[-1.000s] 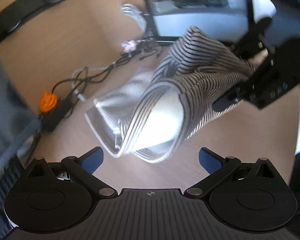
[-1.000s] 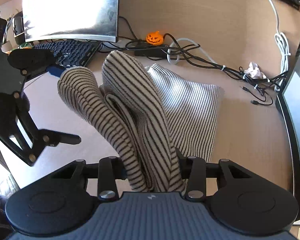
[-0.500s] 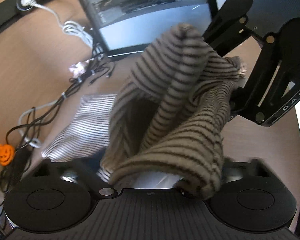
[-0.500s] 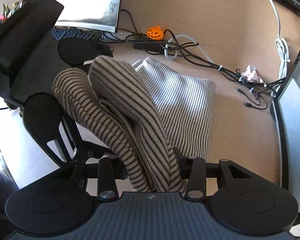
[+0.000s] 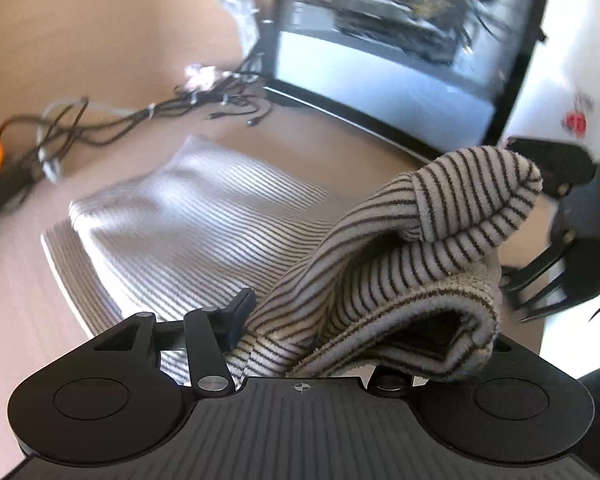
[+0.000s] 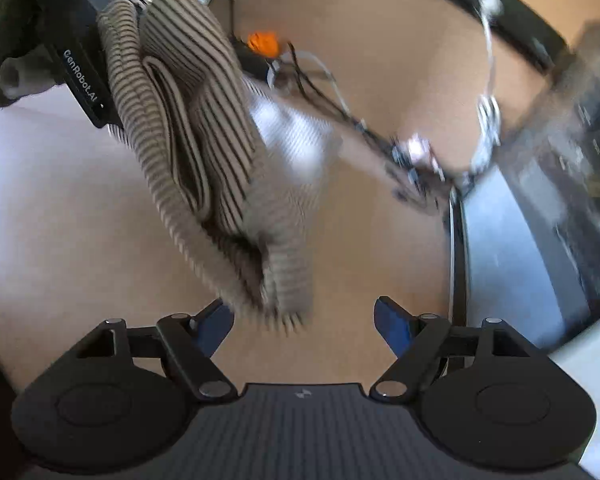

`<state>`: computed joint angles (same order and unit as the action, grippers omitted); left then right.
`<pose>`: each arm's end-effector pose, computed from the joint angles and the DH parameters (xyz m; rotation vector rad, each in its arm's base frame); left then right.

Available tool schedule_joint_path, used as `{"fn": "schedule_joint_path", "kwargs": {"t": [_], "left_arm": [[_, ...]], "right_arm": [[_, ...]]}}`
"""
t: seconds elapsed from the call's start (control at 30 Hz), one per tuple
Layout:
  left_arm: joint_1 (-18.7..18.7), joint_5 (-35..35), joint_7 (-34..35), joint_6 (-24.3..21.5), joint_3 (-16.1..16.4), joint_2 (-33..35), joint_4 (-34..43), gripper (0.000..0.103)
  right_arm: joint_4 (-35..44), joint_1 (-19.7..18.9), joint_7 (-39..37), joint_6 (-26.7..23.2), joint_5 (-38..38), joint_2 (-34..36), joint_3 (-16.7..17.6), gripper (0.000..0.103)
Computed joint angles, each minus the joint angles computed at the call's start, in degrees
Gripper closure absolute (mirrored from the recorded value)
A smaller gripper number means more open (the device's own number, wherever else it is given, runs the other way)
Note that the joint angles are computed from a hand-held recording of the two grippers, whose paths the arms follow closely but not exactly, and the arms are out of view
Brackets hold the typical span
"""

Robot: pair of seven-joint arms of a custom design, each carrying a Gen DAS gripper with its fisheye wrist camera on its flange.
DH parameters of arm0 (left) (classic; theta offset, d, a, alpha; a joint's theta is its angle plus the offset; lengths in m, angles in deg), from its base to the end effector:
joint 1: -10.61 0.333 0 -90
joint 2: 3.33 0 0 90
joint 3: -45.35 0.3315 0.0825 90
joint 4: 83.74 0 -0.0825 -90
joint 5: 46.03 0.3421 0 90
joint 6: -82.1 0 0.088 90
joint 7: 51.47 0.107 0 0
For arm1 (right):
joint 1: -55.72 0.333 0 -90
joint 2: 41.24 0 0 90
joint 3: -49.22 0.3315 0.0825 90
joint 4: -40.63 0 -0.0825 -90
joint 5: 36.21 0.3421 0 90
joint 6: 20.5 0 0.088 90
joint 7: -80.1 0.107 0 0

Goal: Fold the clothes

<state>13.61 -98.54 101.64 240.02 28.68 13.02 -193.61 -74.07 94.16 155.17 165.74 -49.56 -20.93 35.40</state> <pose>0.6110 -0.0989 0.4385 -1.3386 2.3436 -1.0847 0.5538 0.2984 0.4350 -2.3111 0.6923 -0.8914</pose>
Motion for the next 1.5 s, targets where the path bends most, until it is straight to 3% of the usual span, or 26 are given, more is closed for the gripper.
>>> {"fn": "schedule_joint_path", "kwargs": {"t": [0.03,0.07,0.1,0.3,0.43,0.53,0.6,0.7,0.8,0.87,0.97,1.03,1.17,1.23,1.3,1.37,1.4,1.5], "left_arm": [[0.28,-0.47,-0.87,-0.61,0.11,-0.19,0.02,0.046],[0.42,-0.74,-1.70,-1.00,0.30,-0.38,-0.01,0.046],[0.27,-0.45,-2.43,-0.74,0.63,-0.57,-0.20,0.046],[0.58,-2.80,-0.51,-2.33,0.70,-3.93,-3.37,0.051],[0.68,-10.29,2.57,-11.52,1.80,-8.74,-5.69,0.055],[0.63,-17.47,6.17,-19.73,3.80,-12.04,-6.68,0.058],[-0.15,-20.00,7.50,-20.68,5.45,-12.36,-6.22,0.057],[-2.31,-18.84,5.16,-11.89,6.95,-10.22,-5.26,0.052],[-3.32,-10.59,-7.06,-3.97,7.94,-6.28,-3.71,0.048],[-3.47,-4.77,-14.65,-0.22,8.15,-4.43,-3.12,0.044],[-3.44,1.82,-22.03,3.10,8.11,-3.22,-2.62,0.029],[-4.15,7.34,-25.42,6.31,8.21,-3.42,-3.45,0.024],[-5.83,19.11,-32.05,11.37,9.33,-3.56,-4.91,0.014],[-5.65,22.68,-33.36,13.08,9.10,-3.52,-5.37,0.011],[-5.08,25.39,-34.36,14.21,8.46,-2.92,-5.39,0.009],[-3.65,26.66,-34.89,14.41,7.01,-2.21,-5.04,0.009],[-2.43,26.53,-34.83,14.05,5.83,-2.08,-4.91,0.009],[1.01,25.37,-34.10,12.65,2.51,-1.77,-4.56,0.008]], "right_arm": [[1.38,-3.80,-1.34,1.12,-0.01,1.02,4.41,0.040],[2.96,-7.77,-3.00,1.00,-0.05,1.91,9.18,0.058],[4.50,-10.39,-4.52,0.50,0.07,2.69,12.61,0.064],[4.47,-16.22,-8.37,-2.51,2.13,0.71,20.33,0.070],[-1.04,-18.49,-9.61,-5.23,4.88,-5.89,23.31,0.070],[-2.16,-23.18,-14.83,-10.51,12.19,-10.58,28.63,0.071],[-0.05,-23.38,-16.81,-13.45,16.03,-11.38,28.69,0.070],[8.66,-18.72,-11.87,-16.34,13.44,-5.73,23.51,0.063],[20.01,-9.36,0.63,-16.99,3.13,4.91,13.14,0.055],[26.13,-7.76,2.98,-18.45,1.41,10.21,11.89,0.053],[33.31,-3.58,9.24,-20.81,-3.41,15.99,6.67,0.047],[35.06,-4.38,10.81,-21.85,-3.85,17.26,7.39,0.044],[32.42,-3.63,17.14,-20.66,-5.96,15.23,5.67,0.022],[27.16,-6.53,17.35,-17.79,-4.38,11.18,9.45,0.014],[24.01,-13.38,10.39,-18.70,1.21,8.57,18.66,0.000],[21.97,-18.68,1.62,-21.57,8.11,6.89,25.78,0.000],[22.12,-19.01,-0.76,-23.50,7.49,7.06,26.33,0.000],[24.08,-16.54,-5.14,-25.72,6.60,8.86,23.78,0.000]]}}
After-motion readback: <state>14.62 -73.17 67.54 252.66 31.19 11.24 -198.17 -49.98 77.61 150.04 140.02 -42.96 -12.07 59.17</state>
